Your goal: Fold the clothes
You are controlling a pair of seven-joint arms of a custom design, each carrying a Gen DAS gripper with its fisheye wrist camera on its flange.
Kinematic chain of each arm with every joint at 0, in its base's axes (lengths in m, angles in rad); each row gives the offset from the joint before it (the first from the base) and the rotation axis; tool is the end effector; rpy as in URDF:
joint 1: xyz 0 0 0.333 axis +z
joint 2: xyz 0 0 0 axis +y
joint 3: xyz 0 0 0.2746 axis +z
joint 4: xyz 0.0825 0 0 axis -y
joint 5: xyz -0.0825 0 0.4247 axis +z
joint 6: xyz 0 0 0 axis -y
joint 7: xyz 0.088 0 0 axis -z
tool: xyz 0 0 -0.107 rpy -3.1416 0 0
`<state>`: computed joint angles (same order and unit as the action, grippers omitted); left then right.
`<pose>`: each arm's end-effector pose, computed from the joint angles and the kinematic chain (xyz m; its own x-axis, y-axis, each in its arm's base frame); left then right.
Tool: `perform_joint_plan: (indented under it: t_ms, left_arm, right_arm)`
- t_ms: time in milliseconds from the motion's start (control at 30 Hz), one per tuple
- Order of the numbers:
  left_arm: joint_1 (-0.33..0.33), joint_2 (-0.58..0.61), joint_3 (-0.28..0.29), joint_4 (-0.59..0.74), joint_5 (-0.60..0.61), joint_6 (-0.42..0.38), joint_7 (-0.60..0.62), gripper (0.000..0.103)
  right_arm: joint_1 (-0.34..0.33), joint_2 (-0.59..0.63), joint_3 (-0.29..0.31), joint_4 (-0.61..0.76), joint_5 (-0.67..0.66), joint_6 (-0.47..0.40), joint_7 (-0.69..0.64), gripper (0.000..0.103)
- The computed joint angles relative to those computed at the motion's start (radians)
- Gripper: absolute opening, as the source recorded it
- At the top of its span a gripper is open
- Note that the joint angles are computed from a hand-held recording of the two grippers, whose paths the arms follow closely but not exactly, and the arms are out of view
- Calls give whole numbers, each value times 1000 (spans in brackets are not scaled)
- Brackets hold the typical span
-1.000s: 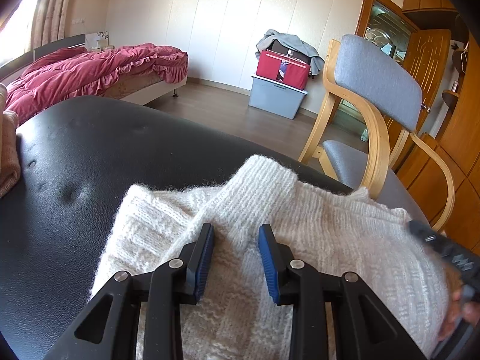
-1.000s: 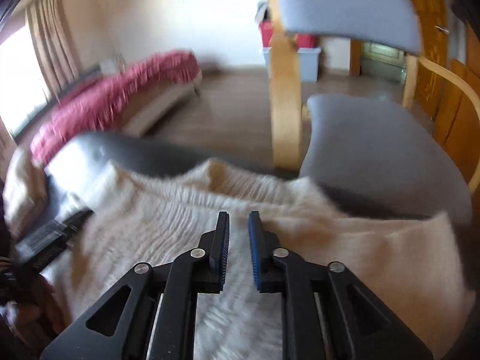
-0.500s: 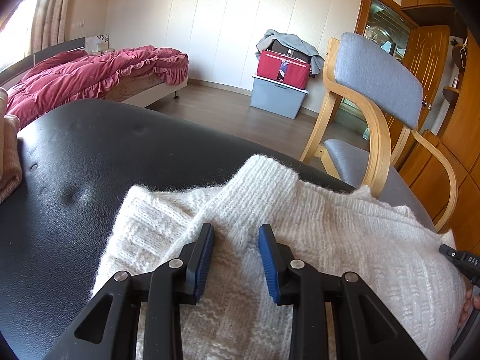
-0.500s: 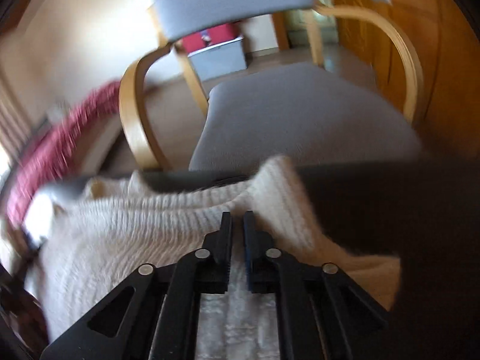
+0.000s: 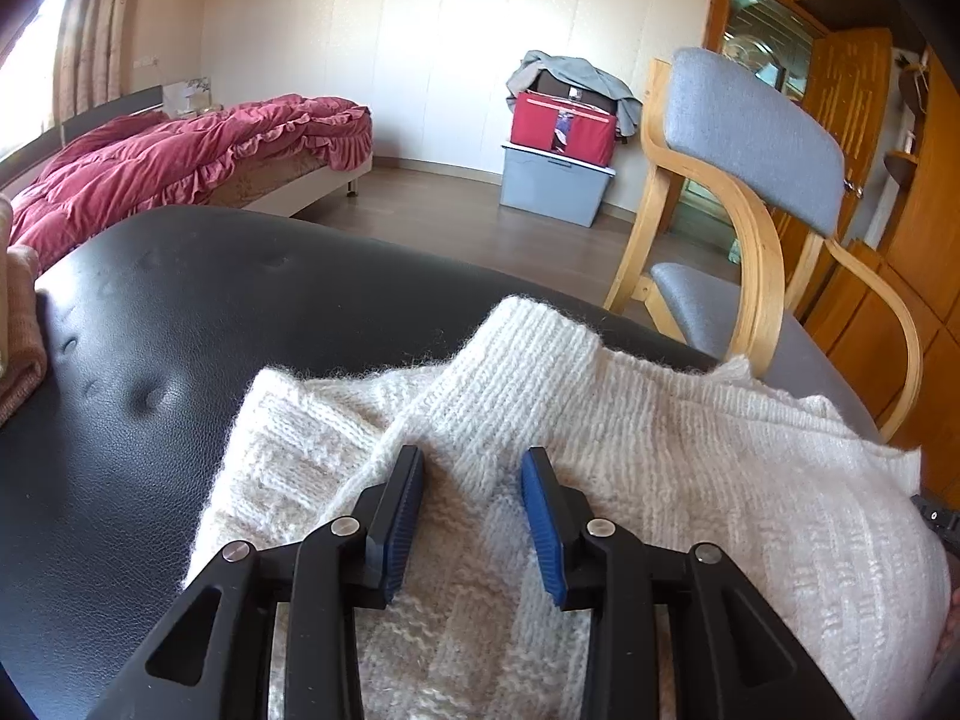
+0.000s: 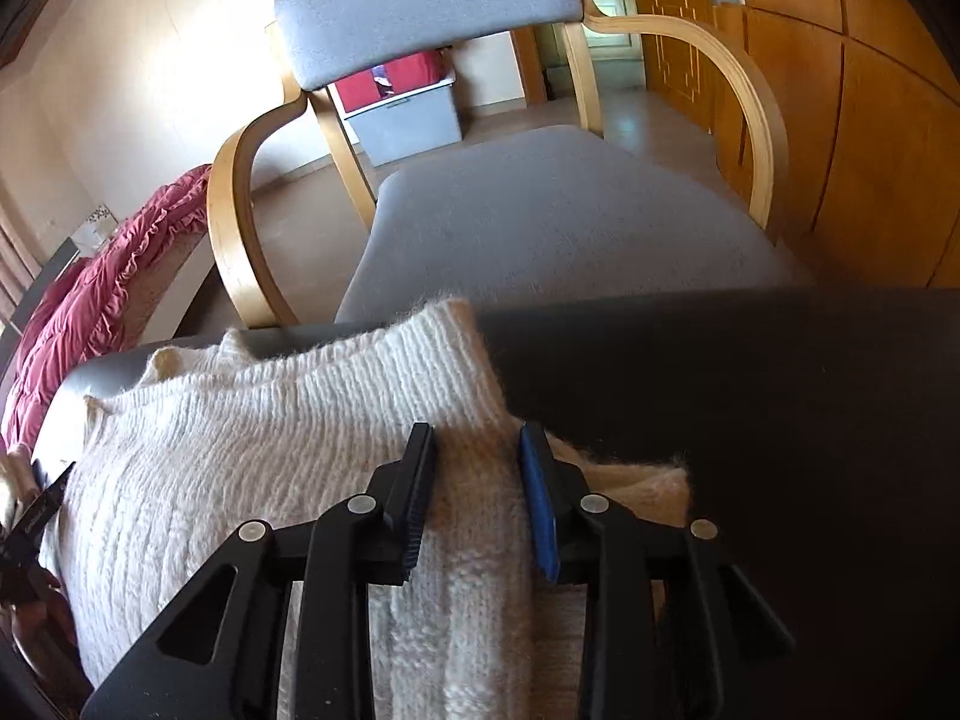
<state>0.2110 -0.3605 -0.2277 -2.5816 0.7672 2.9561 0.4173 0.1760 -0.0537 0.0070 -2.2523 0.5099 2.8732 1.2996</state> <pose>0.4944 -0.0518 0.3842 0.3547 -0.9282 0.1123 -0.6240 -0.3244 -0.7109 0.5863 0.0805 0.3945 0.0911 -0.9666 -0.2395 -0.7870 0.0775 -0.6120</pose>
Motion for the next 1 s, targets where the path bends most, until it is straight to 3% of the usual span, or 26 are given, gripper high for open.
perform_joint_plan:
  t_ms: [167, 300, 400, 433, 500, 600, 667, 800, 900, 1000]
  left_arm:
    - [-63, -102, -6, -69, -14, -99, 86, 34]
    - [-168, -257, 12, -180, -102, -213, 191, 34]
    - [-245, -361, 36, -235, -179, -283, 301, 34]
    - [-256, -386, 39, -245, -196, -286, 323, 34]
    - [-255, -408, 36, -249, -224, -262, 336, 34]
    - [-227, -346, 10, -192, -233, -227, 348, 34]
    - [-201, -266, -18, -131, -213, -228, 361, 34]
    - [-162, -121, -57, -39, -138, -268, 338, 34]
    - [-167, -119, -42, -47, -105, -240, 301, 35]
    - [-178, -125, -22, -59, -108, -224, 295, 36]
  right_arm:
    - [-1, -121, -2, -123, -49, 2, 16, 31]
    - [31, -265, -44, -287, 9, 14, -63, 32]
    - [9, -363, -45, -375, -12, 4, -53, 32]
    - [0, -395, -31, -405, -22, 37, -35, 33]
    - [53, -469, -57, -474, 5, 133, -72, 33]
    - [243, -536, -193, -500, 71, 167, -200, 32]
    - [291, -518, -207, -478, 83, 133, -249, 32]
    - [188, -372, -49, -392, -33, 86, -176, 32]
    - [191, -342, -93, -358, 56, 45, -179, 29]
    - [157, -323, -115, -352, 126, 65, -155, 29]
